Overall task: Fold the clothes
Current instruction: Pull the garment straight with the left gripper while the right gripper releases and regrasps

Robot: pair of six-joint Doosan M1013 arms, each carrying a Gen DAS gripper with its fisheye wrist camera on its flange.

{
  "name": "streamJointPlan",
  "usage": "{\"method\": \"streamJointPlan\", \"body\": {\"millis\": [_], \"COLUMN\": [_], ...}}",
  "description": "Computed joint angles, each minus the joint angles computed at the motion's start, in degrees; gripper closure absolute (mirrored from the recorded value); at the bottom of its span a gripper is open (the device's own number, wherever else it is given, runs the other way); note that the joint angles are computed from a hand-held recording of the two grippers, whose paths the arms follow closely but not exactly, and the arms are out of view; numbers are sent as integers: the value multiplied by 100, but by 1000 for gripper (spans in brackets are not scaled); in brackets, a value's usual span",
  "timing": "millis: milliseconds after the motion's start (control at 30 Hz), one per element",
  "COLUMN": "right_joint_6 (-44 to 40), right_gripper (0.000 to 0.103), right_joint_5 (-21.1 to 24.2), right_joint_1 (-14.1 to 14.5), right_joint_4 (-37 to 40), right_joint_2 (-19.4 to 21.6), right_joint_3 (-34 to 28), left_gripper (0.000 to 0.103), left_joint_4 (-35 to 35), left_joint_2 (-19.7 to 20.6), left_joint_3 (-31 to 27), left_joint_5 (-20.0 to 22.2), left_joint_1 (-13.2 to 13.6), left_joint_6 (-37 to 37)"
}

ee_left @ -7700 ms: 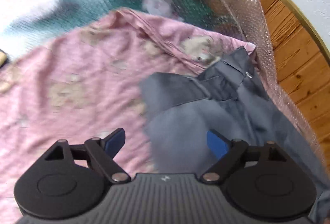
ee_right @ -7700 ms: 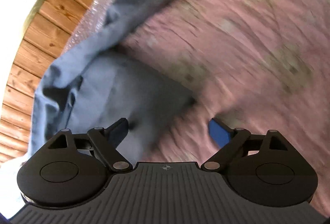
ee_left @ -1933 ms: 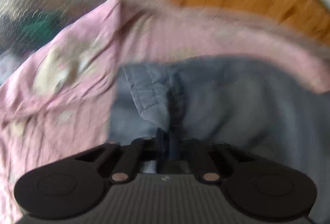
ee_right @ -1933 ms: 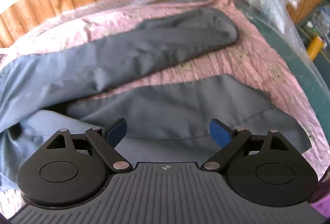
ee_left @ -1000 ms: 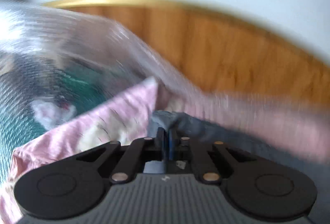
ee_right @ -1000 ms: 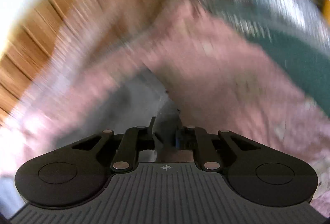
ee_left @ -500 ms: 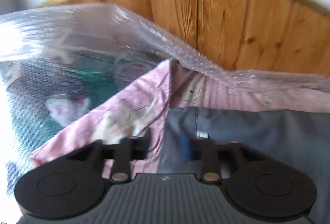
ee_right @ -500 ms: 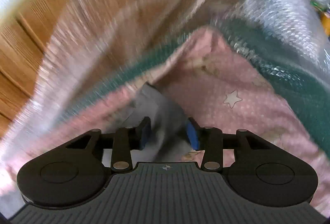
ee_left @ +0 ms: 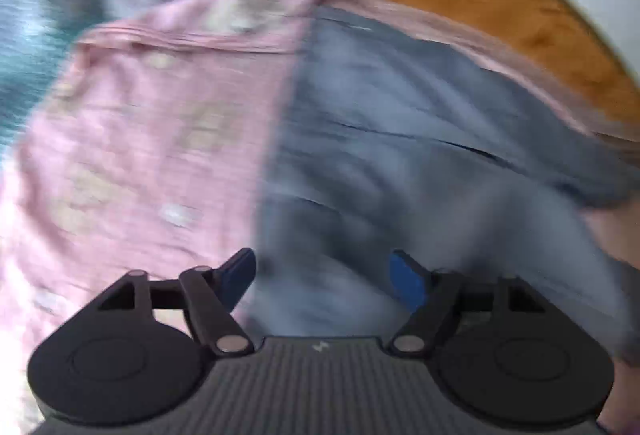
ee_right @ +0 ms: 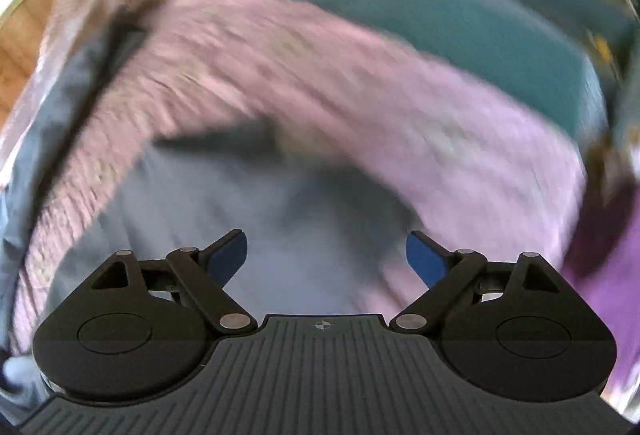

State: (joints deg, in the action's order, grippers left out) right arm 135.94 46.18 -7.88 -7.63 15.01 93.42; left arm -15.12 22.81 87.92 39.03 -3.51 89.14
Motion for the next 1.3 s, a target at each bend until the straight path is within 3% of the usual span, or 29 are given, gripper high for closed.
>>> {"method": "streamJointPlan", "body": {"millis": [33, 100, 133, 167, 200, 267, 300, 467, 533, 600, 700, 767, 867, 1000, 1067, 1167, 1233, 1300], "right_joint_6": [127, 160, 163, 164, 165, 127, 79, 296, 342, 42, -332, -518, -904, -2400, -2833, -3068, -3018, -2982], "right_gripper": [13, 13, 13, 14, 19, 79, 102, 103, 103, 103, 103, 103, 103, 102, 103, 103, 103, 103], "right_joint_5": [-104, -394, -544, -695, -845, -1151, -1308, -2052, -2271, -2311, -2075, -1634, -1255, -1005, -828, -1057, -1058, -705], "right_joint_1": [-21, -11, -3, 6, 14, 33, 43, 247, 312, 347, 408, 435, 420, 274, 196, 104, 104, 119], "right_joint_4": [156, 227, 249, 271, 294, 307, 289, -1041, -1422, -1324, -1264, -1140, -774, 234, 411, 507, 358, 210], "right_joint_2": [-92, -59, -28, 3, 35, 85, 100, 159, 260, 463, 828, 1061, 1189, 1424, 1606, 1705, 1804, 2031], "right_joint_3": [174, 267, 298, 328, 358, 360, 320, -432, -889, -1427, -2098, -2360, -2226, -1981, -2176, -2476, -2759, -3131], "left_gripper": [15, 14, 26, 72, 92, 95, 95, 95, 95, 95, 94, 93, 92, 92, 93, 93, 93, 92], "left_joint_4": [-399, -802, -554, -93, 347, 1179, 1265, 898, 1012, 1485, 1931, 2206, 2385, 3068, 3400, 4141, 4409, 4013], "left_joint_2": [-34, -77, -90, -85, -76, -52, -128, -394, -361, -286, -94, 79, 379, 533, 457, 333, 395, 713], "left_joint_3": [79, 185, 214, 174, 136, 59, 50, -302, -583, -775, -912, -927, -911, -901, -915, -940, -1096, -1478], "left_joint_5": [-35, -47, -108, -146, -169, -166, -346, -906, -758, -562, 13, 511, 1270, 1475, 1184, 739, 862, 1585], "left_joint_1": [2, -40, -116, -198, -275, -418, -408, -233, -237, -344, -476, -563, -634, -835, -896, -995, -1052, -1078], "left_joint_6": [414, 916, 793, 459, 146, -432, -664, -775, -824, -986, -1115, -1226, -1685, -2660, -3279, -4455, -4853, -4052]}}
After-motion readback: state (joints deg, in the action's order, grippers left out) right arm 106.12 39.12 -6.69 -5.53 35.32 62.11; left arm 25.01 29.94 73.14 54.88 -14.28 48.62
